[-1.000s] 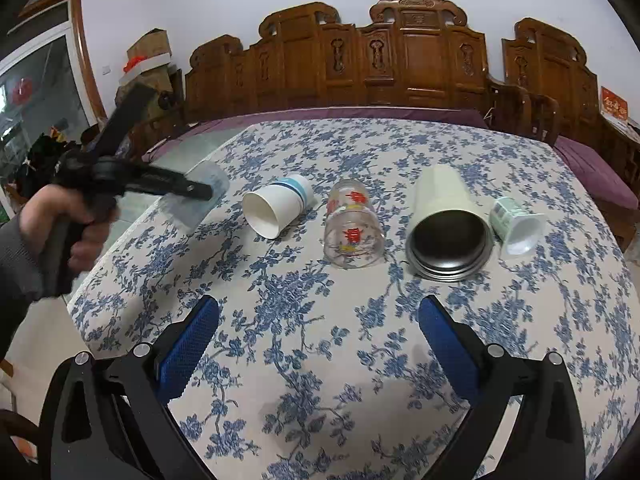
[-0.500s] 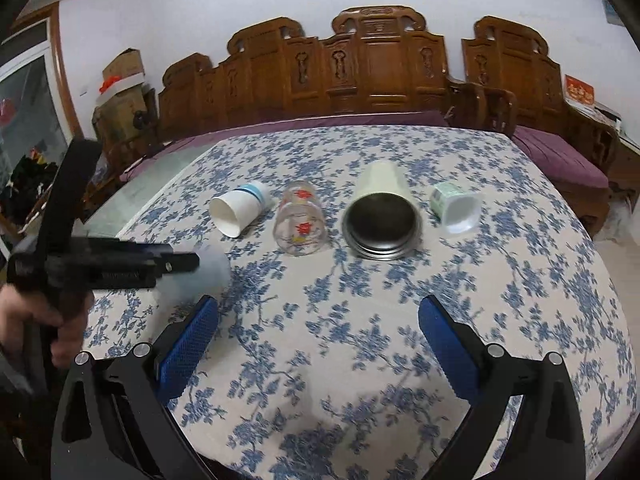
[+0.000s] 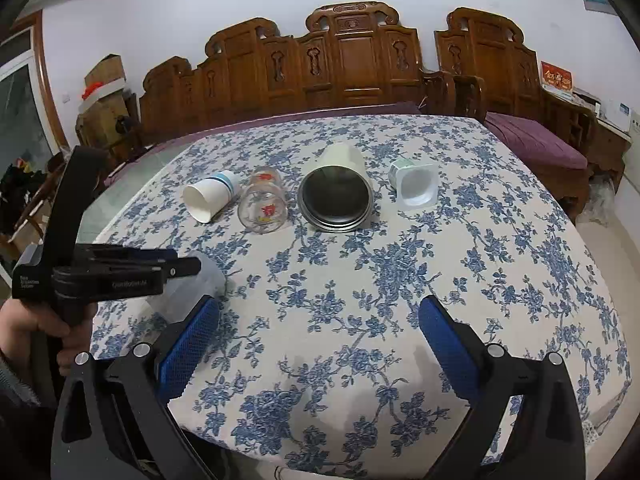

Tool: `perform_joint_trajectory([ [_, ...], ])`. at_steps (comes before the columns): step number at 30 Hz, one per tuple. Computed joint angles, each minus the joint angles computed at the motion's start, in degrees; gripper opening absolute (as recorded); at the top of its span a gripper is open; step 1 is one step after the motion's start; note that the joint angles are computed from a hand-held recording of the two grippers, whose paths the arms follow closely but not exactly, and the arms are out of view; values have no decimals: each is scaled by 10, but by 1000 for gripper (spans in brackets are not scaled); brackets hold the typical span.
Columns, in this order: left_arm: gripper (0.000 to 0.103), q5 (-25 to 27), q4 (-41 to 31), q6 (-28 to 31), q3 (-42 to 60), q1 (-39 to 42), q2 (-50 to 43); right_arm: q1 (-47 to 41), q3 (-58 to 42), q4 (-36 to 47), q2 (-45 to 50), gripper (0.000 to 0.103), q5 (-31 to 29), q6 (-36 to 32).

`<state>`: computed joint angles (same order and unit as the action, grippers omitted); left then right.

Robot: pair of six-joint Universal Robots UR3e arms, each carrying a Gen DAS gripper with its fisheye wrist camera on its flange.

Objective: Flip cup upside down

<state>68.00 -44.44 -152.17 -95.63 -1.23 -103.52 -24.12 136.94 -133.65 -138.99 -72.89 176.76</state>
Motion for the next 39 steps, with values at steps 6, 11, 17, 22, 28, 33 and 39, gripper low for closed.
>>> perform_joint_trajectory([
  [6,42,-36,-23,16,-4,39,39,70,-30,-57,73,101,-41,33],
  [11,42,-69,-11,25,-37,96,76,141,-77,-109,181,97,-69,69],
  [17,53,-88,27,35,-72,157,104,188,-166,-111,326,86,-48,121],
  [22,82,-95,90,37,-101,194,111,222,-262,-81,442,85,-37,162],
  [28,92,-68,149,26,-106,203,88,240,-368,-10,542,85,-13,189],
  [33,92,-78,135,24,-95,211,78,231,-434,54,607,83,29,213],
  [39,92,-83,131,23,-91,214,75,229,-487,101,659,83,59,229],
])
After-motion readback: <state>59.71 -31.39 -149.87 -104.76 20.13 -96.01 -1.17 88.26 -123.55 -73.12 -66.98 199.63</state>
